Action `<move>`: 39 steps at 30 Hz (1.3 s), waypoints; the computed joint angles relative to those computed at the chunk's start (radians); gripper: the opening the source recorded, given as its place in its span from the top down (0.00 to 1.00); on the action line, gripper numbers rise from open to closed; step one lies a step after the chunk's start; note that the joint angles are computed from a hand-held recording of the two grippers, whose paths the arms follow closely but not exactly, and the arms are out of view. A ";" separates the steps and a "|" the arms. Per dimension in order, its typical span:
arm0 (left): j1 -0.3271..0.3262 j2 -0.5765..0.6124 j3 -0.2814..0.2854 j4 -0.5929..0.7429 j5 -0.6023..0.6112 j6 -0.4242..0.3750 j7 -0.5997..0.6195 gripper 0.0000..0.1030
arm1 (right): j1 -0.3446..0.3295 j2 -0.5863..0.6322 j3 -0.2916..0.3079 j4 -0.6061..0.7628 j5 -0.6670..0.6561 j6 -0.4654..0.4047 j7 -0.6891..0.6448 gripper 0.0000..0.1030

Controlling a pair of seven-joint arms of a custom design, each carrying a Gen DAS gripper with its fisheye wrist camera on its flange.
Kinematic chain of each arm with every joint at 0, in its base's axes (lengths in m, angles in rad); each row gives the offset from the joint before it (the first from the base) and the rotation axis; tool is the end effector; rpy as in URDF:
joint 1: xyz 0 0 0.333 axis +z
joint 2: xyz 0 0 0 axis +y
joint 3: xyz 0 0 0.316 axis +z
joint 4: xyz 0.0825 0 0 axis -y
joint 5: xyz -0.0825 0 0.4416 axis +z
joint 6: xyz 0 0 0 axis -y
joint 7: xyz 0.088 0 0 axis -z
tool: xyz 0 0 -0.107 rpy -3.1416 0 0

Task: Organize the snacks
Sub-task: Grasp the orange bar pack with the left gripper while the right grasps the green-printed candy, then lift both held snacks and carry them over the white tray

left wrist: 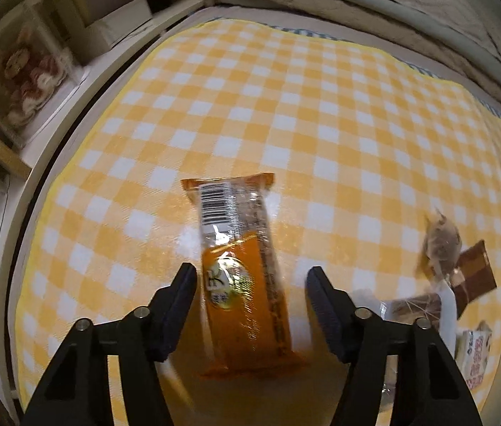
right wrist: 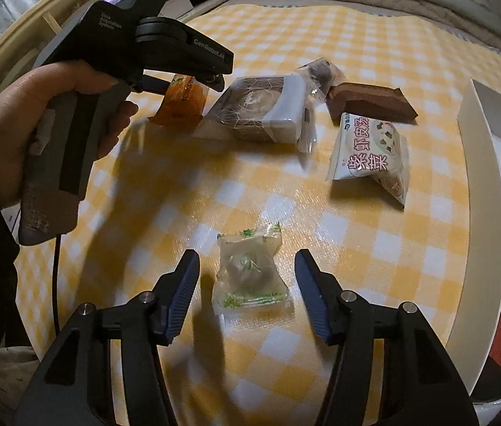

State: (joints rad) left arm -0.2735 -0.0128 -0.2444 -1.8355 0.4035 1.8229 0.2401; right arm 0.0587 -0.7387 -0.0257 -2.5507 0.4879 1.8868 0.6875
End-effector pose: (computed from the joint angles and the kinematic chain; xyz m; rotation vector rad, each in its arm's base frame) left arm 0.5512 -0.2778 0.5191 -2.5003 1.1467 -0.0755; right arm 0.3930 0.0475 0.5056 -2.4557 1.0174 0.1432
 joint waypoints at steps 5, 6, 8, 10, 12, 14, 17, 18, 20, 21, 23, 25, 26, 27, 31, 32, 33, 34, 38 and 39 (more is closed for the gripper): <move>0.012 -0.025 0.008 -0.041 -0.013 0.025 -0.015 0.51 | 0.012 -0.036 0.028 -0.040 -0.029 0.065 -0.014 0.59; 0.014 -0.029 0.009 -0.048 -0.013 0.033 -0.019 0.58 | 0.015 -0.040 0.029 -0.045 -0.031 0.068 -0.014 0.62; 0.018 -0.036 0.010 -0.056 -0.015 0.040 -0.026 0.60 | 0.018 -0.045 0.027 -0.049 -0.032 0.072 -0.011 0.63; 0.020 -0.041 0.011 -0.062 -0.014 0.047 -0.026 0.63 | 0.019 -0.047 0.023 -0.052 -0.030 0.077 -0.010 0.64; 0.020 -0.050 0.009 -0.068 -0.009 0.045 -0.025 0.65 | 0.019 -0.053 0.022 -0.057 -0.032 0.087 -0.013 0.65; 0.018 -0.059 0.005 -0.070 -0.003 0.038 -0.027 0.66 | 0.017 -0.050 0.014 -0.057 -0.029 0.092 -0.016 0.65; 0.015 -0.086 0.002 -0.086 0.009 0.045 -0.030 0.66 | 0.014 -0.040 0.003 -0.044 -0.011 0.097 -0.011 0.65; 0.014 -0.093 0.000 -0.089 0.016 0.047 -0.032 0.66 | 0.008 -0.068 -0.005 -0.051 -0.010 0.083 -0.009 0.66; 0.011 -0.116 -0.002 -0.101 0.020 0.056 -0.032 0.66 | 0.005 -0.067 -0.008 -0.045 -0.003 0.088 -0.011 0.66; 0.011 -0.127 -0.002 -0.106 0.023 0.060 -0.032 0.66 | 0.004 -0.067 -0.009 -0.043 0.002 0.092 -0.013 0.66; 0.008 -0.144 -0.007 -0.106 0.029 0.061 -0.037 0.66 | 0.003 -0.055 -0.004 -0.029 0.013 0.112 -0.004 0.66; 0.002 -0.161 -0.016 -0.101 0.040 0.050 -0.047 0.66 | 0.000 -0.057 -0.012 -0.021 0.027 0.123 0.006 0.66; -0.004 -0.168 -0.025 -0.092 0.046 0.035 -0.056 0.66 | -0.001 -0.054 -0.015 -0.014 0.031 0.125 0.007 0.66; -0.007 -0.169 -0.031 -0.082 0.057 0.025 -0.066 0.66 | -0.002 -0.052 -0.018 -0.003 0.035 0.133 0.007 0.66; -0.028 -0.180 -0.045 -0.055 0.074 0.064 -0.063 0.66 | -0.016 -0.060 -0.028 0.020 0.056 0.170 0.027 0.66; -0.034 -0.179 -0.051 -0.044 0.084 0.067 -0.057 0.66 | -0.021 -0.062 -0.034 0.029 0.063 0.174 0.040 0.66; -0.042 -0.191 -0.057 -0.042 0.088 0.065 -0.055 0.66 | -0.026 -0.062 -0.038 0.037 0.064 0.180 0.045 0.66; -0.049 -0.193 -0.065 -0.032 0.093 0.068 -0.057 0.66 | -0.031 -0.068 -0.043 0.041 0.063 0.184 0.045 0.66; -0.077 -0.198 -0.091 0.008 0.122 0.072 -0.051 0.66 | -0.050 -0.089 -0.063 0.059 0.059 0.202 0.029 0.66; -0.084 -0.194 -0.098 0.023 0.133 0.073 -0.045 0.66 | -0.056 -0.091 -0.071 0.067 0.058 0.204 0.024 0.66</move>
State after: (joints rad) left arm -0.3577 -0.2068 -0.3425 -1.8127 0.5363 1.8962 0.1954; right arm 0.0028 -0.8295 -0.0965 -2.4834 0.5457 2.0909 0.7114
